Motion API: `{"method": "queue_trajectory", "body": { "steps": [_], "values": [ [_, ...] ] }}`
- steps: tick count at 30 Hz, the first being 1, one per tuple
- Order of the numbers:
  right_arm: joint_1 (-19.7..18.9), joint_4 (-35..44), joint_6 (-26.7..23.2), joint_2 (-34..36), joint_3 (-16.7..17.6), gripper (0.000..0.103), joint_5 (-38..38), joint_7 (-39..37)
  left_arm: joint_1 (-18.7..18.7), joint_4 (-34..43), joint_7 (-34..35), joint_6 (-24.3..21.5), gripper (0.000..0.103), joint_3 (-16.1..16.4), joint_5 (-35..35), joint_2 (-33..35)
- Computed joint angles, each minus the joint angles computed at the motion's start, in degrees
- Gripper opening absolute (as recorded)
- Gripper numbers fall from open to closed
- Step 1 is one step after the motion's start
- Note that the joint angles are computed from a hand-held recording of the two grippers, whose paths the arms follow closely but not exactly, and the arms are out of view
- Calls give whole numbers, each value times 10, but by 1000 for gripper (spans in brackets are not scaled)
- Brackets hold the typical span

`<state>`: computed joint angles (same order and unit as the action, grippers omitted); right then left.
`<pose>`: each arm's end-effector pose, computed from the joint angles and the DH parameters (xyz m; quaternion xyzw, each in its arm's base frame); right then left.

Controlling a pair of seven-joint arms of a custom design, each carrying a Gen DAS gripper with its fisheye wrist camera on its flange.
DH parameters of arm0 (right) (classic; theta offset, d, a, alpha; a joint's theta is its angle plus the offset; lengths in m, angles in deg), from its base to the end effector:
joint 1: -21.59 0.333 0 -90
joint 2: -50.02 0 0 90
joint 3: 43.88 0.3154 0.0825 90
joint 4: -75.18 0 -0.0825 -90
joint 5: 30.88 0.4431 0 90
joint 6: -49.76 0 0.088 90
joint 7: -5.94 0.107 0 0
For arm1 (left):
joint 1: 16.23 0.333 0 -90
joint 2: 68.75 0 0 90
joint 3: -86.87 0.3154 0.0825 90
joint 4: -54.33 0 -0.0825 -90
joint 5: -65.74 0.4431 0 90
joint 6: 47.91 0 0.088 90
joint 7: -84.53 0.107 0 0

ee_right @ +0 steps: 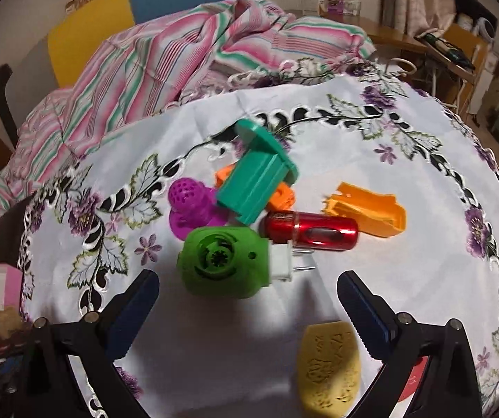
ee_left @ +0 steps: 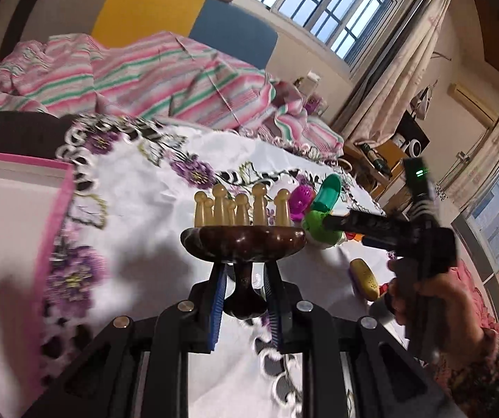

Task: Organize rigid objects
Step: 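Lift the peg stand with the left tool while the right tool grasps the green plug-in freshener, then lower the peg stand into the pink tray and open the left tool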

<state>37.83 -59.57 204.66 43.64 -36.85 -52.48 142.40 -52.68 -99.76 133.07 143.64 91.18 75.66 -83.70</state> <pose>0.5191 0.2373 0.3863 -0.6497 0.7160 -0.1603 0.1988 0.4031 -0.2755 0.3813 -0.6294 0.6401 -0.4341 0.0753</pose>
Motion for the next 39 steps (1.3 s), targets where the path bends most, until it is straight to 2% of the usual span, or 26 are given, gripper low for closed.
{"method": "queue_trajectory", "body": {
  "steps": [1, 4, 6, 9, 14, 15, 18, 25, 27, 31, 33, 35, 39],
  "values": [
    [2, 6, -9, 5, 2, 103, -3, -7, 21, -11, 5, -5, 21, -21, -5, -16],
    [7, 18, -30, 16, 5, 103, -21, -12, 55, -40, 21, -16, 21, -52, -24, -57],
    [9, 28, -48, 24, 4, 103, -32, -8, 53, -63, 28, -21, 21, -46, -38, -86],
    [14, 38, -55, 40, -4, 103, -9, -23, 83, -89, 41, -41, 21, -72, -62, -123],
    [18, 50, -36, 69, -14, 101, 50, -61, 89, -132, 64, -61, 21, -68, -97, -178],
    [19, 52, -38, 71, -15, 98, 58, -64, 92, -138, 69, -65, 21, -69, -103, -186],
    [21, 42, -28, 62, -17, 80, 26, -42, 98, -157, 78, -75, 21, -68, -120, -211],
    [29, 24, -25, 46, -10, 79, 50, -60, 129, -182, 84, -109, 21, -79, -151, -244],
    [35, 16, -19, 37, -6, 79, 90, -86, 136, -183, 87, -118, 21, -75, -158, -247],
    [52, -5, 9, 19, -7, 79, 226, -172, 150, -179, 97, -132, 21, -61, -174, -245],
    [57, -14, 15, 12, -6, 79, 260, -188, 152, -173, 109, -137, 21, -50, -180, -238],
    [61, -17, 20, 9, -4, 79, 278, -201, 168, -161, 118, -150, 21, -54, -181, -224],
    [62, -16, 32, 8, 0, 79, 269, -205, 186, -133, 138, -167, 21, -50, -192, -190]
  ]
}}
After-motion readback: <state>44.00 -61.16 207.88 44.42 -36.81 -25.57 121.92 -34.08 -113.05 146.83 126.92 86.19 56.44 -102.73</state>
